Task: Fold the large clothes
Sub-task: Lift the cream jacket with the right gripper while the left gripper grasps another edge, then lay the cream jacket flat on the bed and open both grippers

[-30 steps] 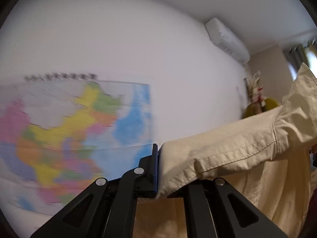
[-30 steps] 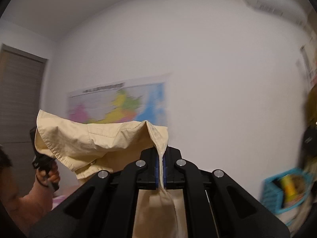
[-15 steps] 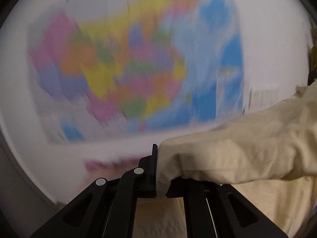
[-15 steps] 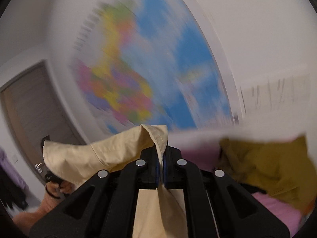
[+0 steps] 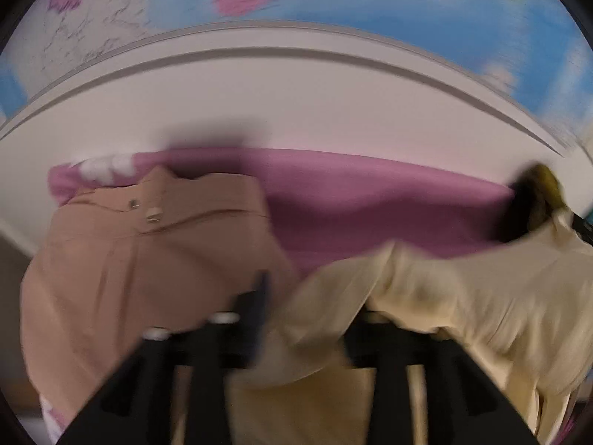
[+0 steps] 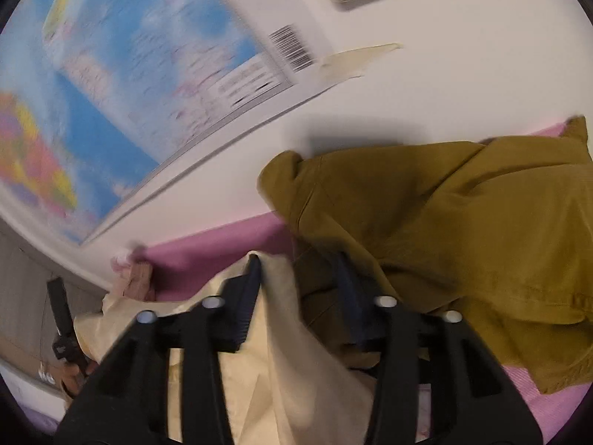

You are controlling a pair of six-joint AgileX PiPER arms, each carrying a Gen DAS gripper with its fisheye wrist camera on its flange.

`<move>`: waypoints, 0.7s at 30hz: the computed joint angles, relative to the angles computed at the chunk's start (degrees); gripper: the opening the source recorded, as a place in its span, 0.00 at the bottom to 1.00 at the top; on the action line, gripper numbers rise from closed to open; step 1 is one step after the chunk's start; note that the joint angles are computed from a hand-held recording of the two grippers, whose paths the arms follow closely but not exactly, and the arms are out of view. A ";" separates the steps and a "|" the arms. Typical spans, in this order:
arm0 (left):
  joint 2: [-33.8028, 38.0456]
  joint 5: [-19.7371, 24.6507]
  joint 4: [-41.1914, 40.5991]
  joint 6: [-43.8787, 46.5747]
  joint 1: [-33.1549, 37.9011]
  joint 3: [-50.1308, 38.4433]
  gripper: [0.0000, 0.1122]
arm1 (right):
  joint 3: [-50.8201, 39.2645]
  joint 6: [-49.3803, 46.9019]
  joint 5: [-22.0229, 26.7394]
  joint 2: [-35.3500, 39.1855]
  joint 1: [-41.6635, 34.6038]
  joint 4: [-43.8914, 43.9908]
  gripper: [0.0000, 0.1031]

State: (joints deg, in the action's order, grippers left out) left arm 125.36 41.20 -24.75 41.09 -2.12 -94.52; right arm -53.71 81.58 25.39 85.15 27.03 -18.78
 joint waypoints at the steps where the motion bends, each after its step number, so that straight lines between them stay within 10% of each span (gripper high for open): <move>1: 1.68 2.38 0.33 -0.86 0.47 -3.63 0.44 | -0.75 -1.07 1.45 -0.48 0.00 0.11 0.41; 6: 1.67 13.03 -14.31 11.43 7.90 -8.18 0.54 | -8.89 5.64 17.31 -1.60 12.61 -17.90 0.52; 13: -8.94 11.65 -17.87 34.03 6.43 8.91 0.58 | -32.73 -22.27 31.14 18.84 22.65 -14.01 0.72; 16: -9.57 9.17 -14.85 34.53 2.62 12.05 0.58 | -39.23 -27.12 34.68 25.99 21.31 -13.83 0.51; 18: -6.75 9.76 -11.77 30.04 0.24 8.91 0.54 | -41.57 -26.06 35.64 27.84 18.84 -13.53 0.11; 21: -1.83 10.55 -9.42 22.30 -2.29 1.38 0.52 | -39.41 -20.44 30.18 25.75 14.29 -13.98 0.11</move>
State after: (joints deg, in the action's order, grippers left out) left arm 123.53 51.75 -34.17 63.39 -4.41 -93.14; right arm -93.12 61.14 55.57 110.89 41.32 -32.76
